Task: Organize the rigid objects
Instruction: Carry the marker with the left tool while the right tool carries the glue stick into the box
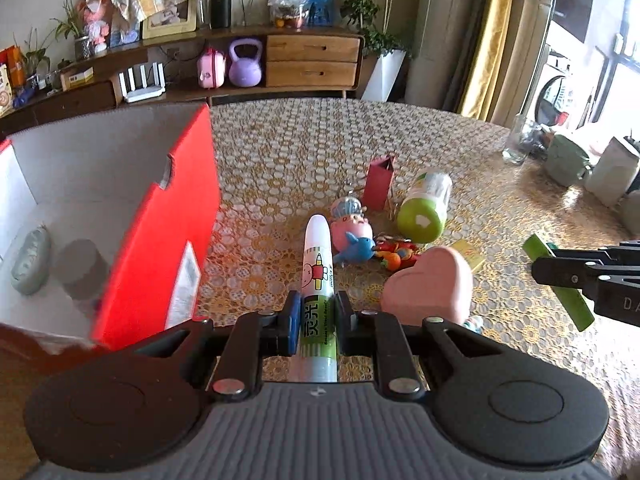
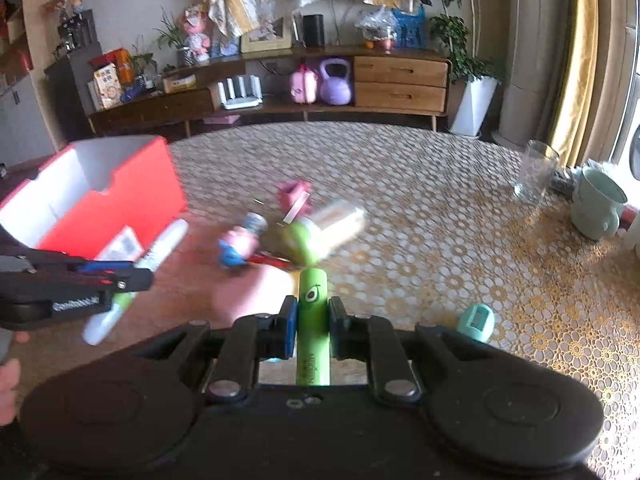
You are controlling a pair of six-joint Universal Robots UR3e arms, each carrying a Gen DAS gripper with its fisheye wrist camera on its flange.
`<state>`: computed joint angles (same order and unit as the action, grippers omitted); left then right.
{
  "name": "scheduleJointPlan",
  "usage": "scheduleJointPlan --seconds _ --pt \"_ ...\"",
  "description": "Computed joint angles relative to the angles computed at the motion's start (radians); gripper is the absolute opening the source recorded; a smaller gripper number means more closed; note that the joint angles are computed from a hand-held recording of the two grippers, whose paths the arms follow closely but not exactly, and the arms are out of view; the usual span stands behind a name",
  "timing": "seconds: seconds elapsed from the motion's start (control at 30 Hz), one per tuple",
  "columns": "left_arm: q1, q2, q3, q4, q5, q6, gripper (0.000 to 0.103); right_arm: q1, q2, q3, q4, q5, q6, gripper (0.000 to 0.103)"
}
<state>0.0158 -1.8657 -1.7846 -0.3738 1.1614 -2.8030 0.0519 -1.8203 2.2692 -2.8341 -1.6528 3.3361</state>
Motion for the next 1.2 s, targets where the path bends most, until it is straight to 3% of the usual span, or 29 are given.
scheduleJointPlan --seconds 0.3,0.6,0.87,1.2 --pt "0.126 0.173 0.007 -0.196 -0.104 0.094 0.017 0.199 0.106 -0.3 0.163 -0.079 0.114 0.015" --pt "0.275 0.233 0.101 -0.382 -0.195 0.204 0.017 0.316 0.336 -0.633 0.236 -0.124 0.128 0.015" --pt "0.365 0.153 0.255 -0.459 -0.214 0.242 0.017 0.355 0.56 -0.945 0.317 -0.103 0.106 0.015" --pt "0.394 -0.049 0.502 -0.475 -0.166 0.251 0.017 0.352 0.844 -1.344 0.435 -0.048 0.073 0.015"
